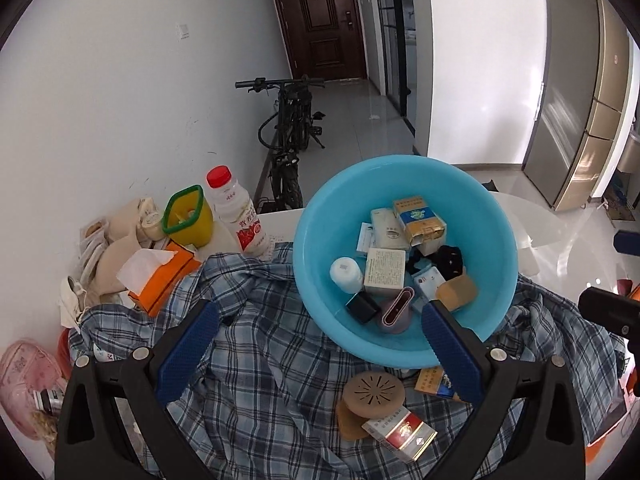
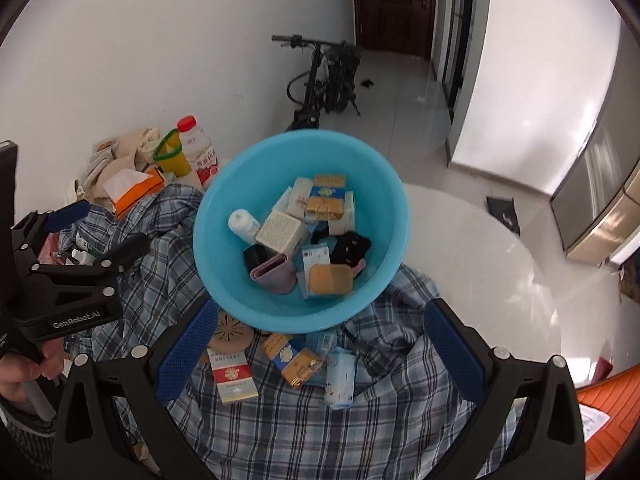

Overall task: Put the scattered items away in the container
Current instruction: 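Move both tools down toward the items beside the blue basin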

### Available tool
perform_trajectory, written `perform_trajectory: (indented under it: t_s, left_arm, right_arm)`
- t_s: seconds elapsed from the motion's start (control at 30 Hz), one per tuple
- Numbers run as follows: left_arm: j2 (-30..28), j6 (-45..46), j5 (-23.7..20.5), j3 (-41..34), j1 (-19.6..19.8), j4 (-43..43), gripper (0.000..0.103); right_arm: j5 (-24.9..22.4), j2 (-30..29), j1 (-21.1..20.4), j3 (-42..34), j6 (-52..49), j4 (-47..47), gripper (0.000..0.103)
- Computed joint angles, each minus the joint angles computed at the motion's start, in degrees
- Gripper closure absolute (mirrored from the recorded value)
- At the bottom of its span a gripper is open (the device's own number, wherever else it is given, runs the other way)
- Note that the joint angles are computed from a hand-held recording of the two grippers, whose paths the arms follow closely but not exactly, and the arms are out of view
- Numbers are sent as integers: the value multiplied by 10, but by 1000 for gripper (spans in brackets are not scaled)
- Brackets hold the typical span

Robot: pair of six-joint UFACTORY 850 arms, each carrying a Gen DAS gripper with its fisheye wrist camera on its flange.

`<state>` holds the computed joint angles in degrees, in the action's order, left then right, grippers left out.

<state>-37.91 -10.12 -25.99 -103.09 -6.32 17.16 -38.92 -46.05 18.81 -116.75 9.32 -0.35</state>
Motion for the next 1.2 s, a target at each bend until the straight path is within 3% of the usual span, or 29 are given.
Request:
perform_trajectory:
  t_s: [0.1, 0.57, 0.83, 1.0, 1.2]
  left_arm:
    - [-16, -12, -27, -34, 2, 7, 0]
    - [-30, 97, -54, -56, 14, -124, 0]
    - [-32, 131, -52, -39, 13, -156, 0]
    - [-1, 145, -11, 22, 12, -167, 0]
    - [2, 162, -10, 48, 10, -184, 0]
  right_arm:
    - [-43, -31, -2, -53, 30, -29, 1]
    - [-60, -56, -3, -97, 14, -12, 1]
    - [-42, -52, -2, -71, 12, -7, 1]
    - [-18, -30, 2, -17, 6, -19, 1]
    - [-2, -18, 2, 29, -15, 1, 1]
